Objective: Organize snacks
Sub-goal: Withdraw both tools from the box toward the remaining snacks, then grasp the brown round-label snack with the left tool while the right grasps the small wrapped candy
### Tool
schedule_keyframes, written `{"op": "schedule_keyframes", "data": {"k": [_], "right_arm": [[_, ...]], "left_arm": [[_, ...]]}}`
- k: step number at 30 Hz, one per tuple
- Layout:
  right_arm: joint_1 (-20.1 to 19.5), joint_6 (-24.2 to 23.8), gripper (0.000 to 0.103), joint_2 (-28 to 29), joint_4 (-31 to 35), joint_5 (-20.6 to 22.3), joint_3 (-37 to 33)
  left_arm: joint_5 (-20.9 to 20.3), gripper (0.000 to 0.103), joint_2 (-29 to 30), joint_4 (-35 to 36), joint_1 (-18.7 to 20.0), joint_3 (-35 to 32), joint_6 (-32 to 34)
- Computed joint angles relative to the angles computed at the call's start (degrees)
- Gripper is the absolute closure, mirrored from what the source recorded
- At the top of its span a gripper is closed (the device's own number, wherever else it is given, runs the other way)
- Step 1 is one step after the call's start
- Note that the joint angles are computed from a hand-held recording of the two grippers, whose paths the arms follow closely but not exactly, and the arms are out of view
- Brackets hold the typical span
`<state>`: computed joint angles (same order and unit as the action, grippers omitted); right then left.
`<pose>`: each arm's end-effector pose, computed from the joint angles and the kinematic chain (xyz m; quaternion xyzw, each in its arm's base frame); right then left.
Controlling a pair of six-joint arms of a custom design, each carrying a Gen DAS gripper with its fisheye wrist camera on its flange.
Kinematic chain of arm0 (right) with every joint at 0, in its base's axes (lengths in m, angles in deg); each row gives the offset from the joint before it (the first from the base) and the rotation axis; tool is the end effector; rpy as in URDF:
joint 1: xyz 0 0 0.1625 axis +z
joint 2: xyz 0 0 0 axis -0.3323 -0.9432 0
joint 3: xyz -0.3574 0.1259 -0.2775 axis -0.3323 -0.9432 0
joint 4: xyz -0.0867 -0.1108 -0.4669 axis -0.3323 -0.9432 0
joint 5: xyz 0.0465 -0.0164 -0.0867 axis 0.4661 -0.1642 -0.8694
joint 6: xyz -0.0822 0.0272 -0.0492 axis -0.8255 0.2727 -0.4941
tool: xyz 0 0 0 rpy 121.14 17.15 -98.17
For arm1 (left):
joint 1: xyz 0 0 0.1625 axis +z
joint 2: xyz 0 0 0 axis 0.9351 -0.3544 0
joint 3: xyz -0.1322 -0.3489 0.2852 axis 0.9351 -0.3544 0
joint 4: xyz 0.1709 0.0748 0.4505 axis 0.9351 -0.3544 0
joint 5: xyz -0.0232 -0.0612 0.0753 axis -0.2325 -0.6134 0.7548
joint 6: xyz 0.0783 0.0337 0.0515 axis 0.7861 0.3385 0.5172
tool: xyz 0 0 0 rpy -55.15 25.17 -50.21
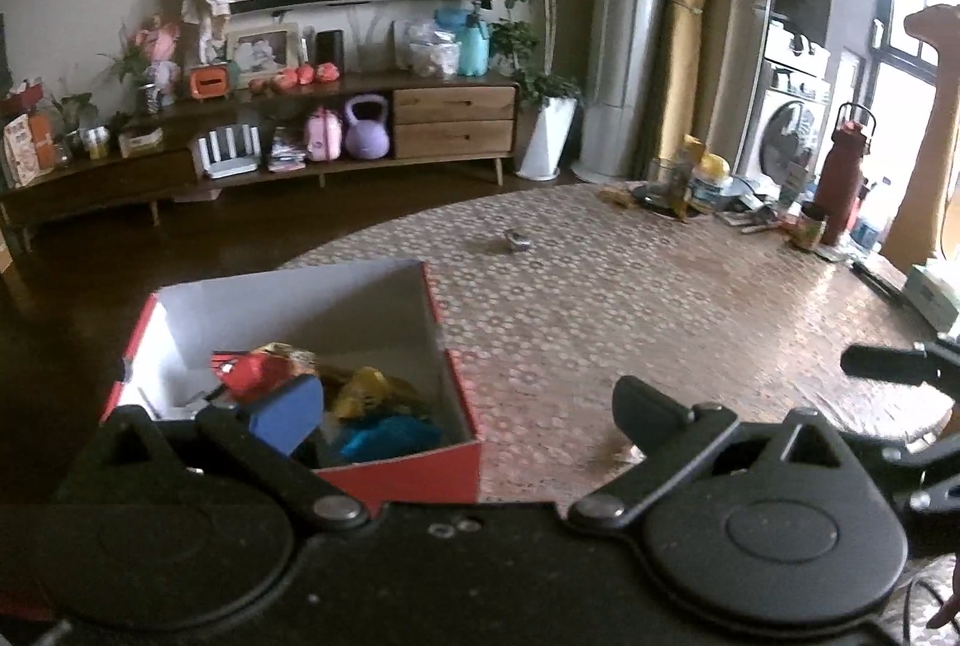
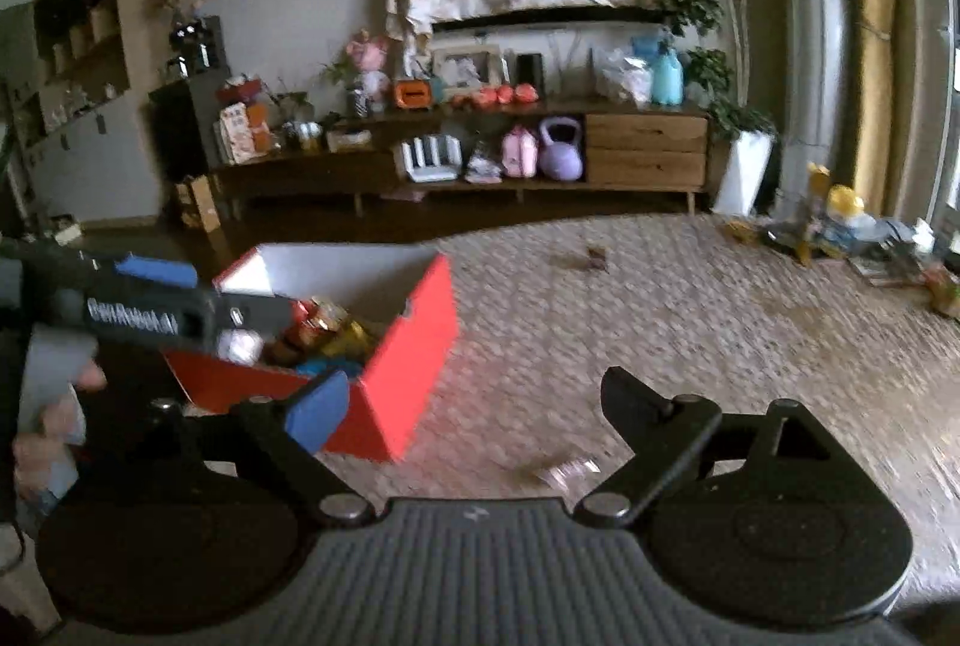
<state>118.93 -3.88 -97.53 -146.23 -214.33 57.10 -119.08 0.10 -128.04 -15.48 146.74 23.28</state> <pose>0.1866 -0.6544 0.3084 0.0706 -0.8088 0.4895 0.3183 -0.3705 -0.7967 0.1122 0.4369 0.8408 -0.2730 0.1661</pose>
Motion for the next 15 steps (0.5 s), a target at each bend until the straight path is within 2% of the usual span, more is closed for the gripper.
{"op": "schedule_keyframes", "data": {"k": [3,8,15], "right_arm": [[-1.09,0.99,0.011,-1.22,-0.85,-0.84,1.92],[-2.79,-1.01,0.011,-1.49,-3.03,-1.84,3.14],[-5.19,-1.53,0.011,-2.48,2.78,0.43,3.24]], "left_arm": [[-0.39,0.0,0.6,0.2,-0.19,0.16,-0.49],[0.48,0.0,2.69,2.25,-0.57,-1.25,-1.47],[1.72,0.0,6.92,5.82,-1.56,-7.69,-1.17]]}}
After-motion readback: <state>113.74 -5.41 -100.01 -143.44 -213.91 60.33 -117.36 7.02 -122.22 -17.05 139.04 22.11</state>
